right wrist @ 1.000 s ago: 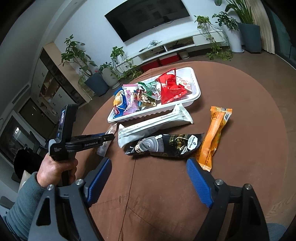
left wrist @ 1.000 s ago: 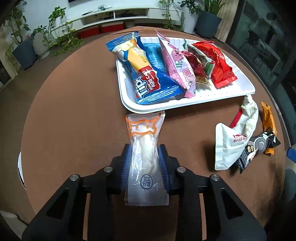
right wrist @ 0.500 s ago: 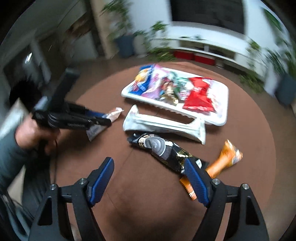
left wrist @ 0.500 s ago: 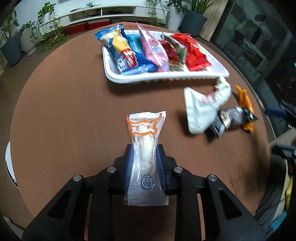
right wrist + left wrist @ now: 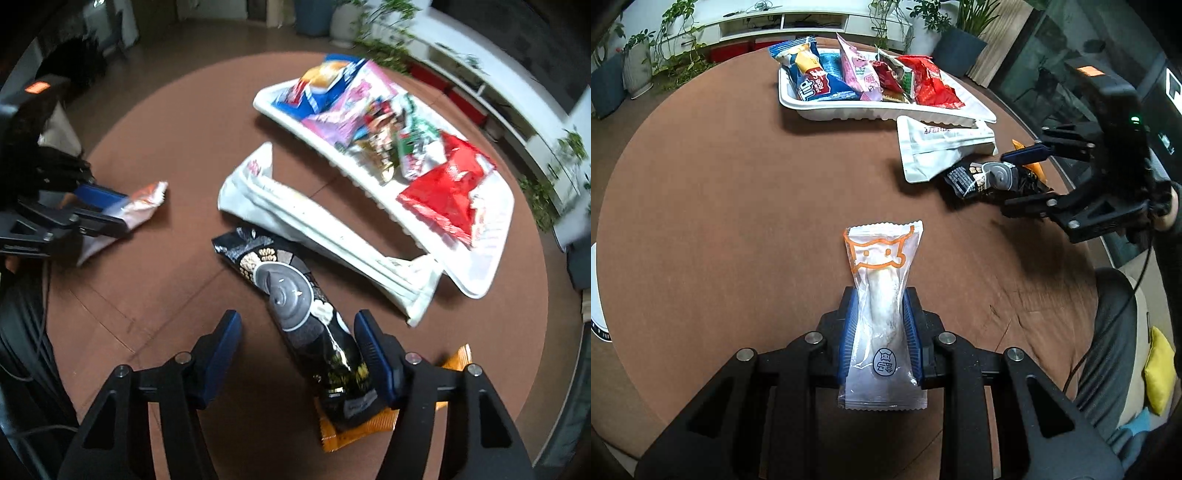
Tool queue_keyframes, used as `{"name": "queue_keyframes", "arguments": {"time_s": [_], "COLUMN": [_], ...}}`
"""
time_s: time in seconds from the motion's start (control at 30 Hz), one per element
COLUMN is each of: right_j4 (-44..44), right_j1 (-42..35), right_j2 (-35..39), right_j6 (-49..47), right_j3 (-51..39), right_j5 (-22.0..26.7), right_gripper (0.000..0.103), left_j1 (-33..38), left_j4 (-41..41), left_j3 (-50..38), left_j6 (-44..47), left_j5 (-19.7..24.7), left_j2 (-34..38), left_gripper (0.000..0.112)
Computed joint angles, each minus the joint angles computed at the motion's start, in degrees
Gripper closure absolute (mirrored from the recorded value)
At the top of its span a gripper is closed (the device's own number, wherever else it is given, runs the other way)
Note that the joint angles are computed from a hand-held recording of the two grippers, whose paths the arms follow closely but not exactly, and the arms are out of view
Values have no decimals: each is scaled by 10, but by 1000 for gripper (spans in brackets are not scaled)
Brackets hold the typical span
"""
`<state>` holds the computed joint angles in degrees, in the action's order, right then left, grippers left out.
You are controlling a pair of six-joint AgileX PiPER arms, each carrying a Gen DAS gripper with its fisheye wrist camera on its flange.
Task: Organize snacks
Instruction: 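Grasp the black-silver packet with the right tool while the left tool holds the clear packet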
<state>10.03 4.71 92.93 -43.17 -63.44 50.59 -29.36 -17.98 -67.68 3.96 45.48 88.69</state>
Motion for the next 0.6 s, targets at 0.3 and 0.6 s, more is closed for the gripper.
{"name": "queue_keyframes", "arguments": {"time_s": [0.3, 0.6], "right_j4": [15, 52], "right_j1": [2, 21], "right_j2": [46, 39], "right_j6": [13, 64], "right_j3": [-40, -46], "right_j5": [55, 79], "right_gripper": [57, 75], "left_j1": [10, 17], "left_j4": [-17, -33], "left_j3": [3, 12], "left_j6": [13, 22], "left_j5": [-5, -13], "left_j2": [-2, -9], "left_gripper": [89, 89]}}
